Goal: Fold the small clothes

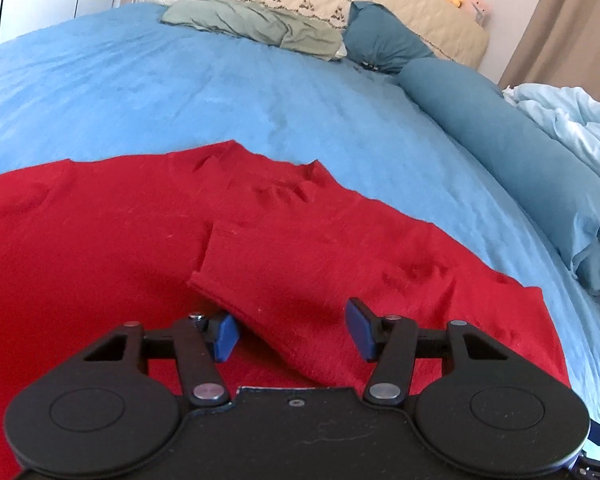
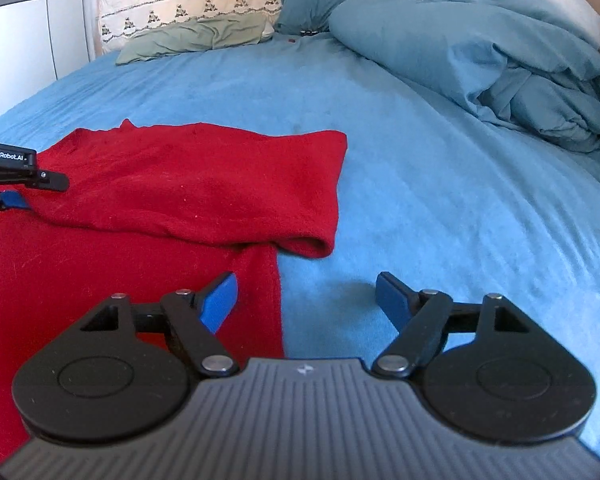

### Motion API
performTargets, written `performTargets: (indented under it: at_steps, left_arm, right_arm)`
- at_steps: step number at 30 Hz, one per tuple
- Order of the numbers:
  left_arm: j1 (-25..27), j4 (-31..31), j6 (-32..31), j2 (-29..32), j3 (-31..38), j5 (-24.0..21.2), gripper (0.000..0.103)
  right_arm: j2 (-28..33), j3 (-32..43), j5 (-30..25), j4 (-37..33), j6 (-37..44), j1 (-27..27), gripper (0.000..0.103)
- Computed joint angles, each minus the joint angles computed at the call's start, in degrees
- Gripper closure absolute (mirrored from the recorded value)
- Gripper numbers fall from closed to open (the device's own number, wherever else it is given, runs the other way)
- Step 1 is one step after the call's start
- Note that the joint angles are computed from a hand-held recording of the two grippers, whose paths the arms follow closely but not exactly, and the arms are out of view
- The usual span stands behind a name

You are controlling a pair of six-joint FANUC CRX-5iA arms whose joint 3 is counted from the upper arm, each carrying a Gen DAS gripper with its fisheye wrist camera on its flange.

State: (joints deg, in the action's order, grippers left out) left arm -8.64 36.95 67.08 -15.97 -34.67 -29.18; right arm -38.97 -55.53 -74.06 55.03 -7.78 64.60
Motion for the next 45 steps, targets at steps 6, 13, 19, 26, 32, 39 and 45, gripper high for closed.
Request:
performTargets:
  at_steps: [6,13,19,26,32,39,45]
  left_arm:
    - [0.2,-7.3,5.1,0.2,2.9,1.0,0.099]
    - [6.8,-5.0,1.6,-8.0,-1.0,8.5,0.099]
    - [12.6,-2.9,-2.5,-10.1,-3.9,5.3,0.099]
    - [15.9,-2.0,-3.5,-11.8,-6.6,1.3,0.098]
    - [17.7,-4.3,-5.7,-13.0,-8.1,-1.8,0.095]
    - [22.7,-14.5,-1.7,-19.6,-7.0,-8.5,0.064]
    - [24.8,-10.4,-6.7,-23.0,-8.1,-9.1,0.037]
  right_arm:
    - [2.2,1.4,1.1,-0.4,0.9,-1.5,0.007]
    - [7.0,3.2,7.0,1.9,4.3,-5.9,0.007]
    - [14.7,5.4,8.2,5.6,6.4,-10.0,0.008]
    - [12.8,4.5,5.4,3.2,0.4,-12.7,0.009]
    - [8.8,2.7,3.8,1.2,-0.4,-11.6,0.009]
    - [4.7,3.2,3.3,-1.0,5.4,-9.5,0.007]
    - [0.3,0.7,18.1,5.6,8.5,-10.7,0.007]
